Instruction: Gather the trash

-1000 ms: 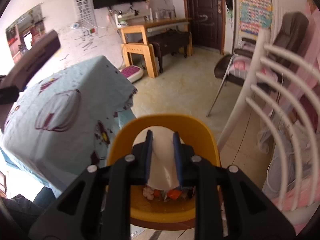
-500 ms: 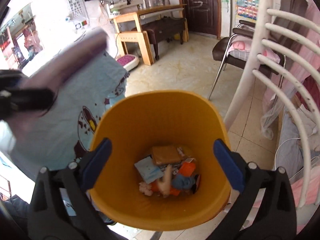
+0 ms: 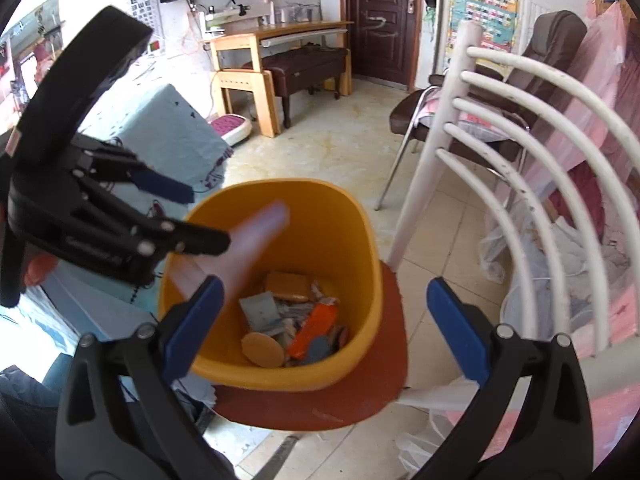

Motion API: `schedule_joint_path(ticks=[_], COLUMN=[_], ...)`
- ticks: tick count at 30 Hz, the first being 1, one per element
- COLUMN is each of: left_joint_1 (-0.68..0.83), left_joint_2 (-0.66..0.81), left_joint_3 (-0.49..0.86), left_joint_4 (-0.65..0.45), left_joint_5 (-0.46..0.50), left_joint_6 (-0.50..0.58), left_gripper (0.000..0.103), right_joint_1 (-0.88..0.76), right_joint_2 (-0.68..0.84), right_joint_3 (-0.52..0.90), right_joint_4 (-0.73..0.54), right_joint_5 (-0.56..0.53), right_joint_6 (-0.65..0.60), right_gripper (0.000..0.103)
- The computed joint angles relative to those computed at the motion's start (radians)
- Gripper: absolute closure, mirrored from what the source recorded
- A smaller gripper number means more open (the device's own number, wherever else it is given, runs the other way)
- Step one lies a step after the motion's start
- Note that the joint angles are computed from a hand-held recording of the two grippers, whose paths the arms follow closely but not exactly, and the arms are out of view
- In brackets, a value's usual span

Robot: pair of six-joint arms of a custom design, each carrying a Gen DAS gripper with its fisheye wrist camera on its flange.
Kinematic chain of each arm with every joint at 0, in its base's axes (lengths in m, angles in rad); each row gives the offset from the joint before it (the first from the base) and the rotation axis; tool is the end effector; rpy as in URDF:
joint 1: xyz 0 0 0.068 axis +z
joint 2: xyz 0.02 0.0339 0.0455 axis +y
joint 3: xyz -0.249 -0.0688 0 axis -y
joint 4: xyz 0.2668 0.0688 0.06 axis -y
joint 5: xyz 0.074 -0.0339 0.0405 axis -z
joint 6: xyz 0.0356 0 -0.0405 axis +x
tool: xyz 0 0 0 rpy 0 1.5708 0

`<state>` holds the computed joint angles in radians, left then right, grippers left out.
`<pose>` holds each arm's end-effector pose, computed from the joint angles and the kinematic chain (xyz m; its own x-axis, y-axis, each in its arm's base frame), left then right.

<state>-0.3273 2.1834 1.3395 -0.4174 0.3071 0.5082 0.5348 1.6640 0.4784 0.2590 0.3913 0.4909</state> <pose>0.3925 -0.1446 0.0549 -0.5964 0.6923 -0.4062 0.7828 0.6137 -0.1033 0.2334 0.1225 0.0512 -0.7359 0.0706 -0.6734 0.0826 0.9965 0.0142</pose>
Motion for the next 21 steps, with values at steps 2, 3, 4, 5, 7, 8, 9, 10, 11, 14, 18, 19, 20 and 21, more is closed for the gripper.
schedule_joint_path(ticks=[2, 3, 4, 5, 7, 8, 9, 10, 11, 14, 18, 19, 20, 21], left_joint_1=[0.0, 0.0, 0.002, 0.008, 0.027, 0.039, 0.05, 0.068, 0.093, 0.189, 0.397, 0.459, 0.536, 0.597], left_joint_2=[-0.008, -0.011, -0.015, -0.026, -0.079, -0.123, -0.163, -0.218, -0.278, -0.439, -0.628, -0.679, -0.728, -0.762], left_joint_3=[-0.009, -0.015, -0.02, -0.033, -0.092, -0.146, -0.193, -0.256, -0.321, -0.486, -0.63, -0.669, -0.704, -0.724], left_joint_4=[0.004, 0.007, 0.005, 0.002, 0.032, 0.079, 0.126, 0.186, 0.248, 0.392, 0.456, 0.491, 0.518, 0.53], left_joint_5=[0.002, -0.001, -0.002, 0.003, 0.01, 0.002, -0.011, -0.026, -0.033, -0.027, 0.104, 0.132, 0.177, 0.218], left_joint_6=[0.001, -0.002, -0.006, -0.005, 0.006, 0.008, 0.007, 0.007, 0.011, 0.017, 0.076, 0.074, 0.076, 0.08], left_gripper=[0.018, 0.018, 0.018, 0.018, 0.018, 0.018, 0.018, 0.018, 0.018, 0.018, 0.018, 0.018, 0.018, 0.017], right_joint_1=[0.001, 0.007, 0.01, 0.015, 0.03, 0.038, 0.047, 0.055, 0.066, 0.095, 0.184, 0.217, 0.257, 0.3], right_joint_2=[-0.025, -0.036, -0.047, -0.06, -0.082, -0.094, -0.111, -0.125, -0.132, -0.16, -0.169, -0.156, -0.135, -0.105], right_joint_3=[-0.01, -0.011, -0.013, -0.019, -0.029, -0.036, -0.04, -0.04, -0.036, -0.024, 0.031, 0.058, 0.098, 0.14], right_joint_4=[-0.024, -0.04, -0.047, -0.049, -0.047, -0.044, -0.043, -0.046, -0.051, -0.054, -0.054, -0.056, -0.059, -0.057], right_joint_5=[0.012, 0.022, 0.027, 0.031, 0.041, 0.047, 0.051, 0.057, 0.063, 0.072, 0.146, 0.19, 0.24, 0.292], right_joint_6=[0.006, 0.013, 0.017, 0.022, 0.035, 0.043, 0.047, 0.056, 0.073, 0.125, 0.161, 0.157, 0.148, 0.138], right_gripper=[0.005, 0.005, 0.005, 0.005, 0.005, 0.005, 0.005, 0.005, 0.005, 0.005, 0.005, 0.005, 0.005, 0.005])
